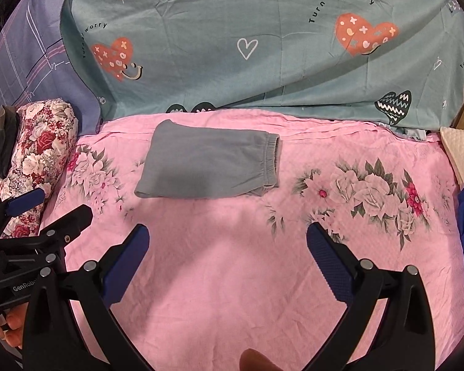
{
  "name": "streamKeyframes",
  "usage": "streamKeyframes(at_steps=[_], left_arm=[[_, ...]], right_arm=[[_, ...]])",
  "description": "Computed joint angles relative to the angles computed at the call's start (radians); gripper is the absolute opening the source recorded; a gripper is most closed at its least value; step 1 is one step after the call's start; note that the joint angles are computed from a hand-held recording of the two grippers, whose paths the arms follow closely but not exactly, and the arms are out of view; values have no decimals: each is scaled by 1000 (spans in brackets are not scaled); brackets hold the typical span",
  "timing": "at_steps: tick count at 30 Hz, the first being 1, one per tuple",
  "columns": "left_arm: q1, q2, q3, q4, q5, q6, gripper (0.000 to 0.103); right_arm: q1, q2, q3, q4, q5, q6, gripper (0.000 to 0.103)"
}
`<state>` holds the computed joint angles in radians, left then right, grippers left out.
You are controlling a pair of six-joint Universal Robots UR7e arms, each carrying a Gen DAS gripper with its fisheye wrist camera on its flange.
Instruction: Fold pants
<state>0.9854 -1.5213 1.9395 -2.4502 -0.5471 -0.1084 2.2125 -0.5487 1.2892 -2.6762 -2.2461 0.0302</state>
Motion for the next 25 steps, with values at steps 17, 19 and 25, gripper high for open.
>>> streamKeyframes(at_steps=[17,19,25], left_arm=[[-14,-20,17,14,21,-24,97],[-14,-21,17,12,19,-21,97],[-14,-22,16,12,17,-18,97]], right_arm=[[8,-12,21,-11,-4,0,102],[8,-12,21,-11,-4,-1,102],[10,-13,20,-8,-8,4,102]])
